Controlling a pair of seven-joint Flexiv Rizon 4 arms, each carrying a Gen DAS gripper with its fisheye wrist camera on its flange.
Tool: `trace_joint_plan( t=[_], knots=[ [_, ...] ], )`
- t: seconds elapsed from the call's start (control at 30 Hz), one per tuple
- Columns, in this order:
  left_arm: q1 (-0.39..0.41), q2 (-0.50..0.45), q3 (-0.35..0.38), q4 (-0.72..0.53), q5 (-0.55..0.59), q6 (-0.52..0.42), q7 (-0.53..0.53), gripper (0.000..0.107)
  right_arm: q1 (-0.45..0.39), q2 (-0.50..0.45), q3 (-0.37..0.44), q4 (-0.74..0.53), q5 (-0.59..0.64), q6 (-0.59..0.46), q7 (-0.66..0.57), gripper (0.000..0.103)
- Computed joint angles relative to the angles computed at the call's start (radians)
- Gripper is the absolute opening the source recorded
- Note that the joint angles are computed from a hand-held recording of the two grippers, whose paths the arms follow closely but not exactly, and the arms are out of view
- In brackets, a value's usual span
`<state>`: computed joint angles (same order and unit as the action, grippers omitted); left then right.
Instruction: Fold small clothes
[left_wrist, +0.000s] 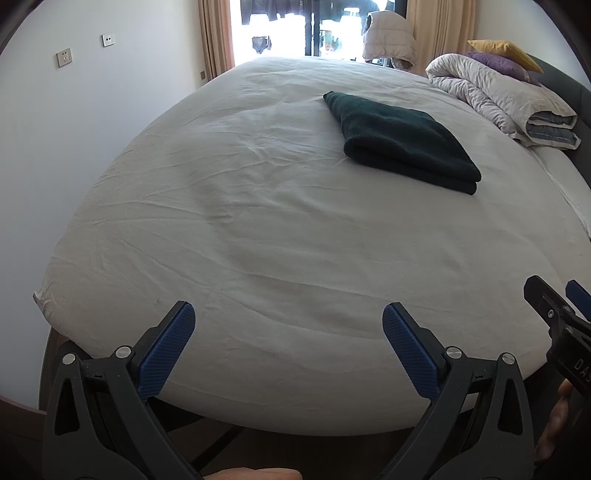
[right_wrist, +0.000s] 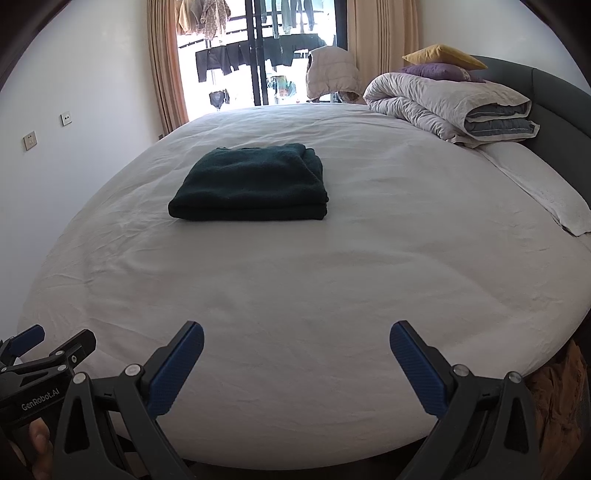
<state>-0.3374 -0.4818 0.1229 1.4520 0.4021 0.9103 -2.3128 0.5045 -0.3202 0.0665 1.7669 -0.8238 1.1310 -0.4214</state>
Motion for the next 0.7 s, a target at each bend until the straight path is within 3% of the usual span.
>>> trace_joint_plan(
  t=[0.7],
  knots=[
    [-0.005,-0.006,0.001,-0.012,0.015,-0.016,-0.018,0.103,-0.005,0.002,0.004,0.003,0.020,-0.002,-0.010,0.103]
  ],
)
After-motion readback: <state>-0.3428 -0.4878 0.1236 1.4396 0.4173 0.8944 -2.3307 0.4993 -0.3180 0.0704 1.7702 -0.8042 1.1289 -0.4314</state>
